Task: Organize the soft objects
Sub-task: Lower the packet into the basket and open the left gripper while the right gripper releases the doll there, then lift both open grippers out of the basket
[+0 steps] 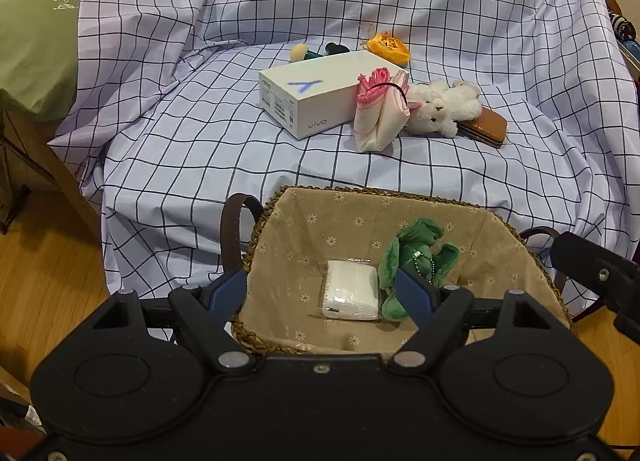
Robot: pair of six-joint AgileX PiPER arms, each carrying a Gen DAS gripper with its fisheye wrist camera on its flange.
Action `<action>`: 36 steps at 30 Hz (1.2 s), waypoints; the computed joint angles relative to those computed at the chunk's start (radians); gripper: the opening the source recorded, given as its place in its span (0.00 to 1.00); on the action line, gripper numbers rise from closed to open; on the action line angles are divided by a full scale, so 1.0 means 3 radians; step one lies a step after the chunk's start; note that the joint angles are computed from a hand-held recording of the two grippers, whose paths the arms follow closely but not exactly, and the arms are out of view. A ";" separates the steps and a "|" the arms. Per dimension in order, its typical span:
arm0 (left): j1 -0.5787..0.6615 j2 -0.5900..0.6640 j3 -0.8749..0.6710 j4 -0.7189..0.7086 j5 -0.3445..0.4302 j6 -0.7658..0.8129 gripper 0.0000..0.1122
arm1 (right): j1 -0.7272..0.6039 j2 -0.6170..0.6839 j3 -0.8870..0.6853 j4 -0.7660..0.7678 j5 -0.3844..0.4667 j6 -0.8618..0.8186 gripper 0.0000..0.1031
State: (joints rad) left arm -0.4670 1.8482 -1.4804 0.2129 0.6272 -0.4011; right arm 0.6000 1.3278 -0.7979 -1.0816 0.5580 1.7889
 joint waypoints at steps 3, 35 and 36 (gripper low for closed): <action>-0.0003 -0.0001 0.0001 0.0008 0.0001 -0.0013 0.69 | 0.0004 0.0012 -0.0009 0.0013 0.0011 -0.0002 0.60; 0.0032 0.0387 -0.0680 0.0153 0.0238 0.0113 0.80 | -0.0705 0.0508 -0.0530 0.0832 -0.0322 -0.1071 0.75; 0.0041 0.0434 -0.0767 0.0116 0.0271 0.0173 0.80 | -0.0760 0.0554 -0.0588 0.0901 -0.0345 -0.1177 0.75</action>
